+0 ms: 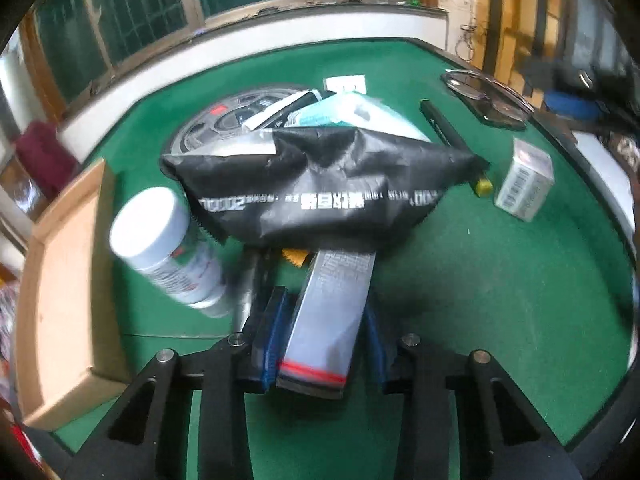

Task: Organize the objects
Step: 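Grasp the grey-and-red box with the left gripper while the right grasps the white box, then carry both boxes to the cardboard tray and release them inside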

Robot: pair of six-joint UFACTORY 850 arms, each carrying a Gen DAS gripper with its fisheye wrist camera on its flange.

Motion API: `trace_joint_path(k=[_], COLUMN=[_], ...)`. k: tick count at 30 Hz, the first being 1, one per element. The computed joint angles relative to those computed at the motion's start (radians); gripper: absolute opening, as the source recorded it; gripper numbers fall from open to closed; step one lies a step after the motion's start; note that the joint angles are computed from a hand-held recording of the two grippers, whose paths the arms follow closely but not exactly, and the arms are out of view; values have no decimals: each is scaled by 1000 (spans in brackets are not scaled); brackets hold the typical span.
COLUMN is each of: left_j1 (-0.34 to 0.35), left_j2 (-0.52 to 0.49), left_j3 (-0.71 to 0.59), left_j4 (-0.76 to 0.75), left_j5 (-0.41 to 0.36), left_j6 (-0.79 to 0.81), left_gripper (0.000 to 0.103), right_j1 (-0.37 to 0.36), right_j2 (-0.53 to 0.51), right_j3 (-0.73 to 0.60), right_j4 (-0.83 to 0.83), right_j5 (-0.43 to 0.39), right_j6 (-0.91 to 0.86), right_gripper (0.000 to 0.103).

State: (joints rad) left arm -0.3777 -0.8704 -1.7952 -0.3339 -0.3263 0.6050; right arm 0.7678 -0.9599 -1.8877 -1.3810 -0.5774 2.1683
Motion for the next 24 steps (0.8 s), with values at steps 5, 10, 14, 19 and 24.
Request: trace_joint_path(k=[5,10,14,19,24], left_j1=[7,32,48,31,25], left_j2=[0,45,67,53,58], left_j3=[-2,73,107,81,100], left_j4=[-117,-290,-309,-186,-191], left_j5=[-28,-41,-43,-32,11], left_j6=[39,154,163,48,53], left_gripper=[23,23,23,24,23], right_j1=[-10,-15,-10,-3,-5], right_j2=[-30,-63,-128,-243,-269], right_j3=[-51,-104,-213,-398,-445], right_j4=[194,361,519,681,732], right_j5=[10,5,-69,-220,-275], right_j6=[-172,-362,-589,-837,-897], right_gripper=[96,96,96,70,32])
